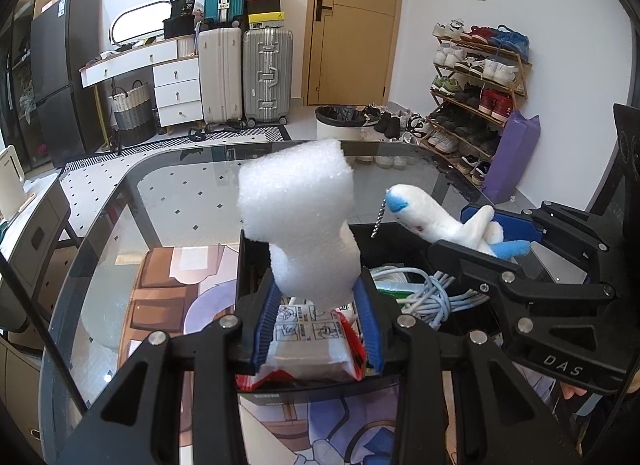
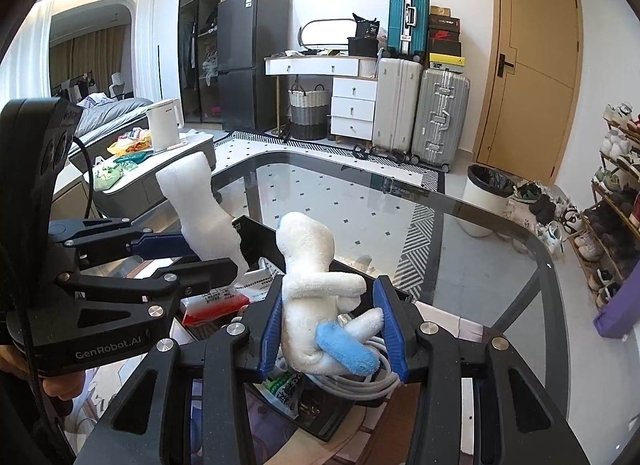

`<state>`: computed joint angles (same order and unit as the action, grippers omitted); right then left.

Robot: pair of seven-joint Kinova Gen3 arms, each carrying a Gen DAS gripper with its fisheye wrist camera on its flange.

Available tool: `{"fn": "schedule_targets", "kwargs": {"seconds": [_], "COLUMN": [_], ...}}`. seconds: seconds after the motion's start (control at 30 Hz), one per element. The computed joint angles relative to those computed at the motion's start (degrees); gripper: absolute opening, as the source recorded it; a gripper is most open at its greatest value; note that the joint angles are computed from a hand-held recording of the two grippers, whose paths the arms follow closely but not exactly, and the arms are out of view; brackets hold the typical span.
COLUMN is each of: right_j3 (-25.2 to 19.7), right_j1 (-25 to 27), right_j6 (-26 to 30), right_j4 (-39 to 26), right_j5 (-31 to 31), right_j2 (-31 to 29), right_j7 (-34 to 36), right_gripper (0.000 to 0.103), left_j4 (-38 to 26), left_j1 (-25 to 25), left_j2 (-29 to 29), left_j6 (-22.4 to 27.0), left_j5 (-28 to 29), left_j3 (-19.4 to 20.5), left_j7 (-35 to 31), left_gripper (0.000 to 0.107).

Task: Organize soft objects
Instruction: 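Open the left tool to drop the foam block while the right tool releases the bunny into the box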

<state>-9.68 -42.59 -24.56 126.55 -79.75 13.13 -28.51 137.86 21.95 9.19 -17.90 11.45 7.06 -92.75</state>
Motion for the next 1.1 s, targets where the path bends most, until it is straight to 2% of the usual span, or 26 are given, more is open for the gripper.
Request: {"fn": "schedule_targets", "kwargs": {"seconds": [0.33,0.6,0.67,0.73,0.77,0.8,0.87,0.9,0.97,1.03,1.1], "right_j3": [2.3,4.5,4.4,4.2,4.4,4.5,4.0,3.8,2.9,1.6,0.3], "right_j1": [1.3,1.7,1.6,1.7,1.3,0.9,0.4,0.0,-0.6,-1.4,-2.1], "right_j6": [4.7,8.3,8.1,7.3,6.9,6.2,4.3,3.3,1.2,-1.6,-3.7], "right_j4": [-1.7,-3.1,-2.9,-2.1,-1.8,-1.5,-0.1,0.7,2.2,4.1,5.4], "right_j5": [0.8,-1.3,-0.1,2.7,3.0,3.3,5.3,5.7,6.4,6.8,6.5], "right_j2": [1.2,2.0,1.9,1.8,1.6,1.5,0.8,0.3,-0.7,-1.8,-2.6], "right_j7": [2.9,8.6,7.5,4.3,3.6,2.7,-0.7,-1.8,-4.3,-7.3,-9.4], "right_gripper": [0.044,0.044,0.049,0.053,0.058,0.062,0.073,0.076,0.087,0.094,0.098], "left_j4": [-1.3,-2.8,-3.3,-3.7,-3.7,-3.2,-1.9,-1.5,0.2,2.9,4.5], "left_j1": [1.2,1.5,1.5,1.5,1.7,1.5,0.2,0.5,1.0,-0.5,-1.0], "left_j2": [0.8,1.4,1.5,1.3,1.2,0.9,0.4,0.2,-0.5,-1.3,-1.9], "left_j6": [1.4,3.3,4.3,5.7,5.9,5.4,3.8,3.5,1.1,-2.7,-4.4], "left_j5": [2.0,2.6,2.6,2.5,2.6,2.4,0.7,0.7,1.3,-0.9,-1.6], "left_j3": [-1.4,-2.6,-2.8,-2.9,-3.2,-3.0,-1.6,-1.8,-1.9,-0.3,0.2], "left_j7": [-2.8,-5.0,-5.5,-5.6,-5.8,-5.6,-4.3,-4.4,-4.7,-2.7,-2.2], "left_gripper": [0.036,0.036,0.037,0.043,0.055,0.064,0.069,0.08,0.089,0.091,0.096]}}
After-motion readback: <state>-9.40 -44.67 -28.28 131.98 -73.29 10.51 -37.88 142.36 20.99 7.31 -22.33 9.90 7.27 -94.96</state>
